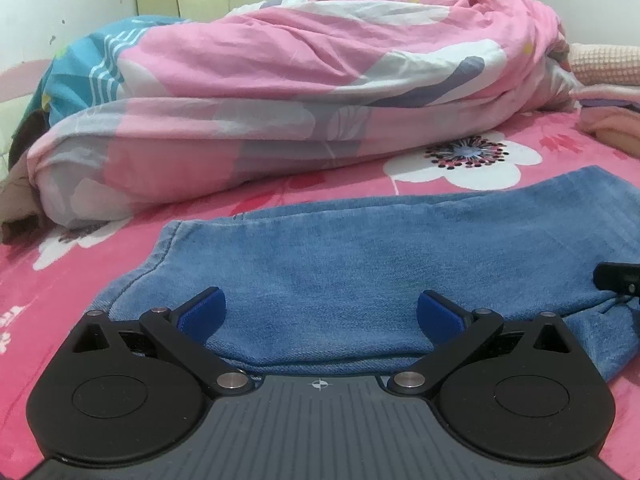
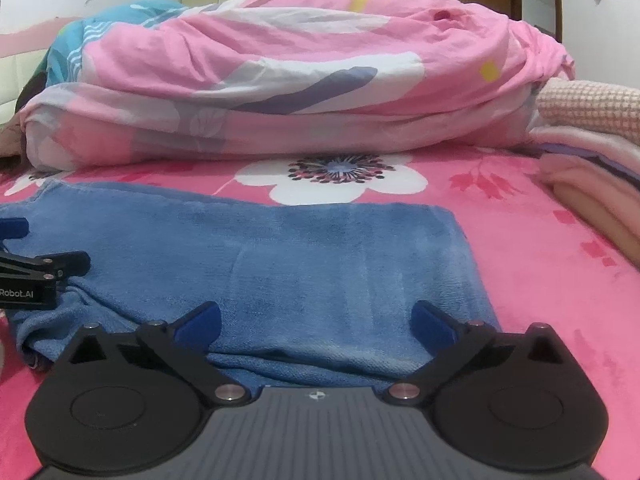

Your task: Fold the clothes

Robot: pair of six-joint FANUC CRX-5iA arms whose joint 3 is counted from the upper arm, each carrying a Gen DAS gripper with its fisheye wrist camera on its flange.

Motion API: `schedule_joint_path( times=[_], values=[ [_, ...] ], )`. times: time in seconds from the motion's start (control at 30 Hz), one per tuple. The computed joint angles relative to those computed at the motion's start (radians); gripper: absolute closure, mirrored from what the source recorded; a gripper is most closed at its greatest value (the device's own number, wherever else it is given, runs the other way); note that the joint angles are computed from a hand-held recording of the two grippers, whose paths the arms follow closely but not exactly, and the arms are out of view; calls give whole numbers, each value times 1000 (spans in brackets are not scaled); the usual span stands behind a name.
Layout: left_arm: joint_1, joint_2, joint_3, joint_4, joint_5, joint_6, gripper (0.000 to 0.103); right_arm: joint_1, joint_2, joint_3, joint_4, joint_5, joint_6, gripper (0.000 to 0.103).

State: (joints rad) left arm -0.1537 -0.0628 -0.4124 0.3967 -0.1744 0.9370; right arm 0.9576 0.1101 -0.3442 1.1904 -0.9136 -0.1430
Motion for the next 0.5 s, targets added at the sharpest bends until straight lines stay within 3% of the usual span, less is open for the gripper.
schedule_joint_path(
  times=[0.1, 0.27, 0.4, 0.5],
  values=[
    [1, 2, 8, -24, -5, 19, 0, -1, -1, -2, 2, 3, -2, 0],
    [2, -2, -9, 60, -4, -50, 0, -1, -1, -3, 4, 2, -5, 0],
    [-20, -22, -55, 259, 42, -179, 0, -3, -3, -11, 18, 7, -19, 0],
    [-21, -6, -14, 293, -22, -151, 0, -6, -4, -17, 28, 12, -29, 0]
  ],
)
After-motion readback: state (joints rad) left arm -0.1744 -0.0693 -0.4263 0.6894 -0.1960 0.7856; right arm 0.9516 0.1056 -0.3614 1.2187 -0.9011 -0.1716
